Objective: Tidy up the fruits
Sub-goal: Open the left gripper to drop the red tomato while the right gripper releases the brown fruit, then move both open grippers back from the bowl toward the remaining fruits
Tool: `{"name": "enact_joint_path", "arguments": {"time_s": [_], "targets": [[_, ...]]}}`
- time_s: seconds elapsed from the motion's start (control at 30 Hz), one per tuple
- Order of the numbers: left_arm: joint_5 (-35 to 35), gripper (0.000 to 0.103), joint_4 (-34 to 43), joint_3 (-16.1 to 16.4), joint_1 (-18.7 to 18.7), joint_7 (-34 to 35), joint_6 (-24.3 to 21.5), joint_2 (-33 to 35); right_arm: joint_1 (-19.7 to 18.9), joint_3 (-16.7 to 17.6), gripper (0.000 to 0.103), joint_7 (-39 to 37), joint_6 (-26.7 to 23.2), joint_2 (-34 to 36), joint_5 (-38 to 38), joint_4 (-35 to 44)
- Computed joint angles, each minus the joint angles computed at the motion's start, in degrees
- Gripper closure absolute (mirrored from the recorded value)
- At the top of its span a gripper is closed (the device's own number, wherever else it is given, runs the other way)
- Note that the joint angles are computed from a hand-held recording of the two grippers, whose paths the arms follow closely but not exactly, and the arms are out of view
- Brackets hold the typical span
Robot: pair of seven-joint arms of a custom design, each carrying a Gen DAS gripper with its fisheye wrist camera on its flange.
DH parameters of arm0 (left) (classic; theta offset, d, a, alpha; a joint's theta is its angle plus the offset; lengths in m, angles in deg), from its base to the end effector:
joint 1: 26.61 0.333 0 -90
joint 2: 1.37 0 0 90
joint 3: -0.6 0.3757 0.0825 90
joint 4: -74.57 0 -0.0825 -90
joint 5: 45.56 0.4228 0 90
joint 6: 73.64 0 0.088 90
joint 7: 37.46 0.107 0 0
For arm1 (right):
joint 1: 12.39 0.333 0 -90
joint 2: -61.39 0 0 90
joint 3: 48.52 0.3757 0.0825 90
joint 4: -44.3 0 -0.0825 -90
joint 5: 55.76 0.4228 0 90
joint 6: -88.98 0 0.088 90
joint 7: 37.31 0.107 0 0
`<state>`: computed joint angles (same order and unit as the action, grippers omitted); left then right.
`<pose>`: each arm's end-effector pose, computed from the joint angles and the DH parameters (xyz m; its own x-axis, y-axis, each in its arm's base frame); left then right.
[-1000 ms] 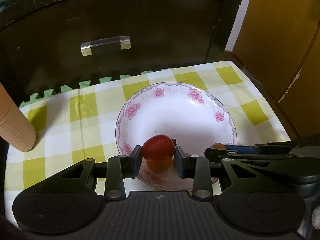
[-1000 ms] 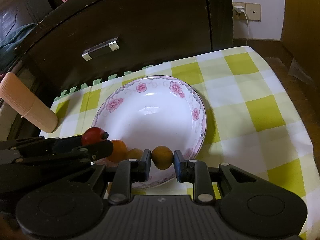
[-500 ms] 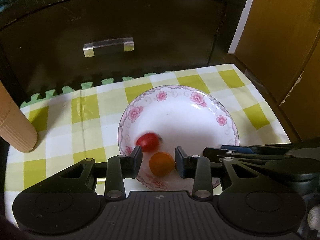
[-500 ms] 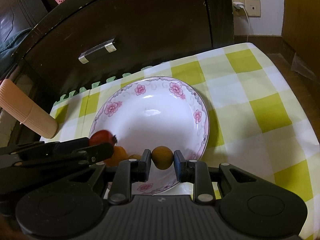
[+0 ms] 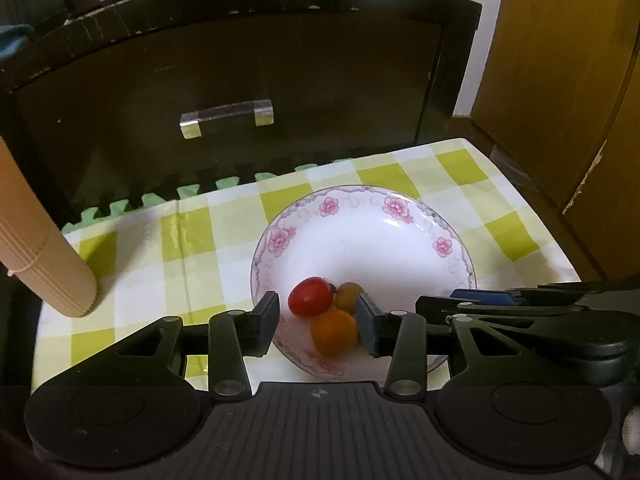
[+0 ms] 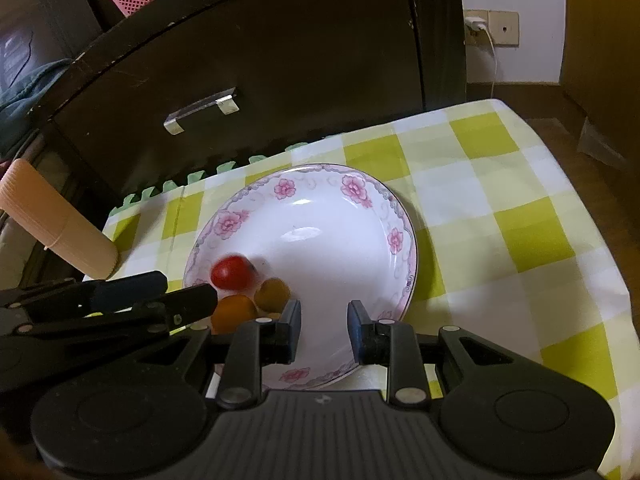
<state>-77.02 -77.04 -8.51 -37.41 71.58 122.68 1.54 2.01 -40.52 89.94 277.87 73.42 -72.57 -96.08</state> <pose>0.4713 -0.1070 0.3293 -0.1008 -0.9946 0.0225 -0.7618 0.0626 -0.6448 0.5054 0.2395 0.3130 0.1106 -0.9568 -0.2690 -0.8466 0.0511 -0.5298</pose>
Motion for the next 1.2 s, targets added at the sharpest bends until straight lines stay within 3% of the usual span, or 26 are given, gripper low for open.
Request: {"name": "enact_joint_path", "arguments": {"time_s": [0.33,0.7,0.9,1.03,1.2], "targets": [[-6.12,0.05,-1.64,-0.97,-0.84,5.0,0.99,-2.13,10.02,-8.51,0.078,-2.5,0.38,-2.39,3.49,-2.04],[-6.45,0.05,-4.37,-2.64,0.54,4.88,1.11,-4.69,10.11,-7.01,0.079,-4.06,0.62,-4.35,5.0,-4.07],[-5.32,0.051,-7.44,-4.05,2.0,3.87,0.83,-7.6,8.1,-4.23,0.079,-3.6,0.51,-5.26,4.4,-5.11],[-6.83,0.051,-8.79,-6.15,3.86,4.9,-0.17,-9.46,2.87,1.23,0.079,-1.4,0.0,-5.93,1.49,-5.8],[-2.7,0.051,-11.45,-5.62,4.76,0.93,-2.04,-12.32,-6.03,10.27,0.078,2.44,-0.58,-6.27,-3.67,-6.25]]}}
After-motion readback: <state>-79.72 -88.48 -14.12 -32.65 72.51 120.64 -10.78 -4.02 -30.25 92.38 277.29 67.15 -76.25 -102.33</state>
